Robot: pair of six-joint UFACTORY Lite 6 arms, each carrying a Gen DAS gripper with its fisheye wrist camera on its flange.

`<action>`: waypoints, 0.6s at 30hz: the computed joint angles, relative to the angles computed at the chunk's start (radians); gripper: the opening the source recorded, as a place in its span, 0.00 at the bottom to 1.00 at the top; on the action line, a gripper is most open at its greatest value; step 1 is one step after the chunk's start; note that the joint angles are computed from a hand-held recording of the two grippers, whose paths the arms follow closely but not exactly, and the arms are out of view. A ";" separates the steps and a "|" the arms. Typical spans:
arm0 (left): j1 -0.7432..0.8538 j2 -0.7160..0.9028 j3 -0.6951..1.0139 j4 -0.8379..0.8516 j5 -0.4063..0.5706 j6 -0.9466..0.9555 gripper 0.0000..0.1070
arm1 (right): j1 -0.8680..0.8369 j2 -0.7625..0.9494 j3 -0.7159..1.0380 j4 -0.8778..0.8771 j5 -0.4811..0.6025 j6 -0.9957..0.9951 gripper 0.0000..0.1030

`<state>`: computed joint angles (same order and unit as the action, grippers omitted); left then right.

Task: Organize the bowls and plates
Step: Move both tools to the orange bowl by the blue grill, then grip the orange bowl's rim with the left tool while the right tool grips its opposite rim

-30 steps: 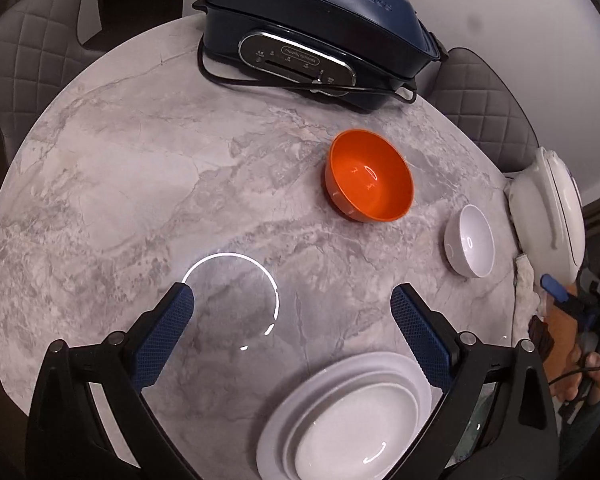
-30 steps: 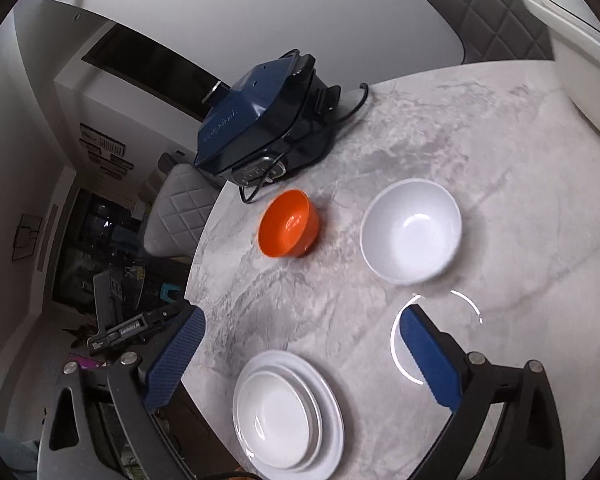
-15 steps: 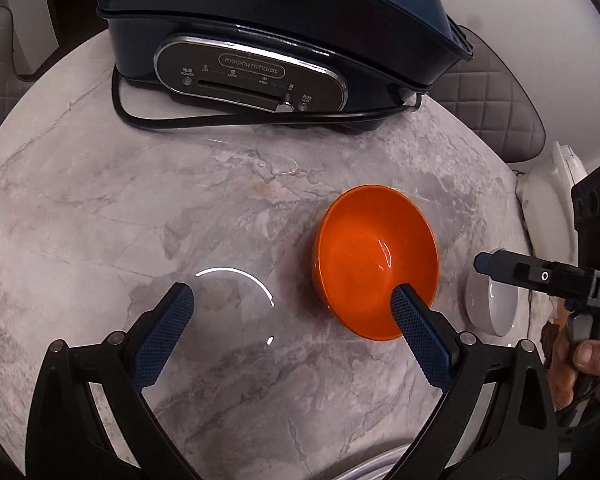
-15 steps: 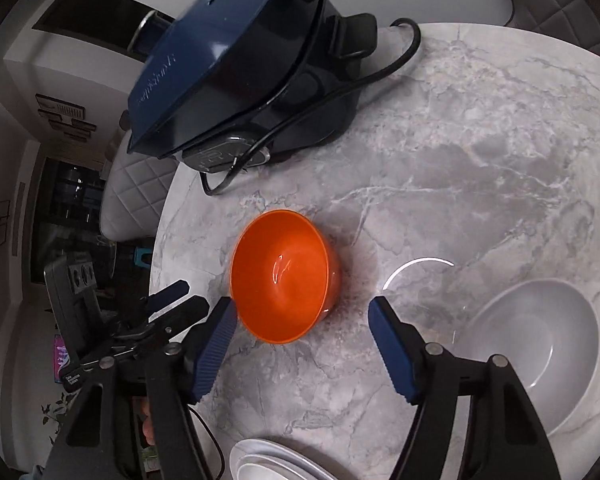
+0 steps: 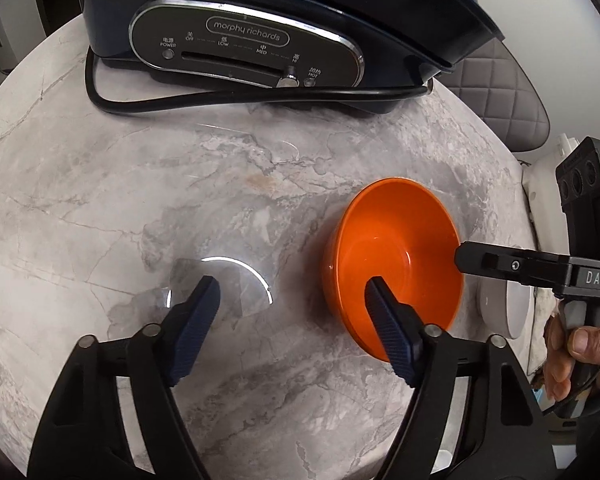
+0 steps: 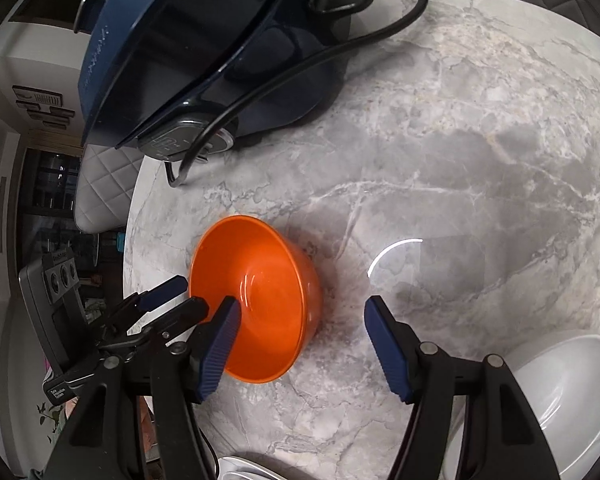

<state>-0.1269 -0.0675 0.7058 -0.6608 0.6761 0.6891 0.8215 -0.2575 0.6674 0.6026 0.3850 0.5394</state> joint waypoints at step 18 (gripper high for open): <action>-0.117 0.083 0.040 -0.001 -0.062 -0.033 0.07 | 0.005 0.137 0.071 0.096 -0.013 -0.129 0.11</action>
